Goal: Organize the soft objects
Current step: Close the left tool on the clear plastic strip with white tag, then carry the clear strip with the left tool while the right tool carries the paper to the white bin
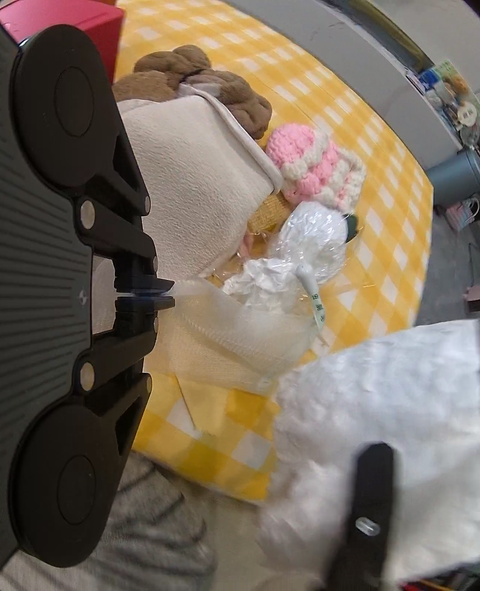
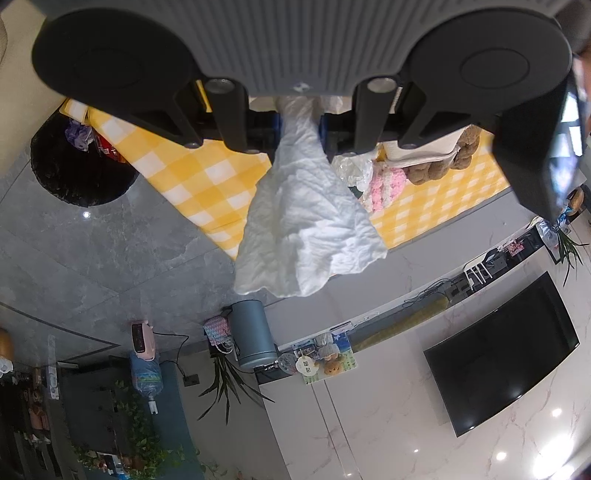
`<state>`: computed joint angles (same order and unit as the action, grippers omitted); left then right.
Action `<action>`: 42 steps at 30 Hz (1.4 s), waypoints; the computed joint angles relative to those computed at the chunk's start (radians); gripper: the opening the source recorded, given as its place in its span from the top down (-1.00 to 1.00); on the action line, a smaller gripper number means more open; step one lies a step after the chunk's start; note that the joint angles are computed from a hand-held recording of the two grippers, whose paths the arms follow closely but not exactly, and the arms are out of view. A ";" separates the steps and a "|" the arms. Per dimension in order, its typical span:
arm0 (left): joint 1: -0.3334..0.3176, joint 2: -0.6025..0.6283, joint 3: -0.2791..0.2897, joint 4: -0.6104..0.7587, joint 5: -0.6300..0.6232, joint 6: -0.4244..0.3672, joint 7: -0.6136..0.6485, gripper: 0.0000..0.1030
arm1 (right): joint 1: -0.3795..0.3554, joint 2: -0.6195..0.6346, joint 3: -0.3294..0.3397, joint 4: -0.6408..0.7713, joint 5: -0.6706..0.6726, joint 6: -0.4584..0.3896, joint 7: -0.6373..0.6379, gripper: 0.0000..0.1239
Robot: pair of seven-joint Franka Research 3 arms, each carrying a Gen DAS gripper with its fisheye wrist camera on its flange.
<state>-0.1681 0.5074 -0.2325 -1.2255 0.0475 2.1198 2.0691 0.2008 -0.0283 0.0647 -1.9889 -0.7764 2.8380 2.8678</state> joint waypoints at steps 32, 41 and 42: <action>0.175 -0.162 -0.006 -0.021 -0.380 0.052 -0.103 0.97 | 0.023 0.017 -0.001 0.023 0.055 0.057 -0.114 0.73; 0.228 -0.305 0.033 -0.212 -0.448 0.182 -0.079 0.97 | 0.037 -0.005 0.012 0.049 -0.077 0.067 -0.035 0.73; 0.235 -0.326 0.040 -0.240 -0.464 0.201 -0.072 0.97 | 0.035 -0.012 0.017 0.049 -0.099 0.072 -0.019 0.73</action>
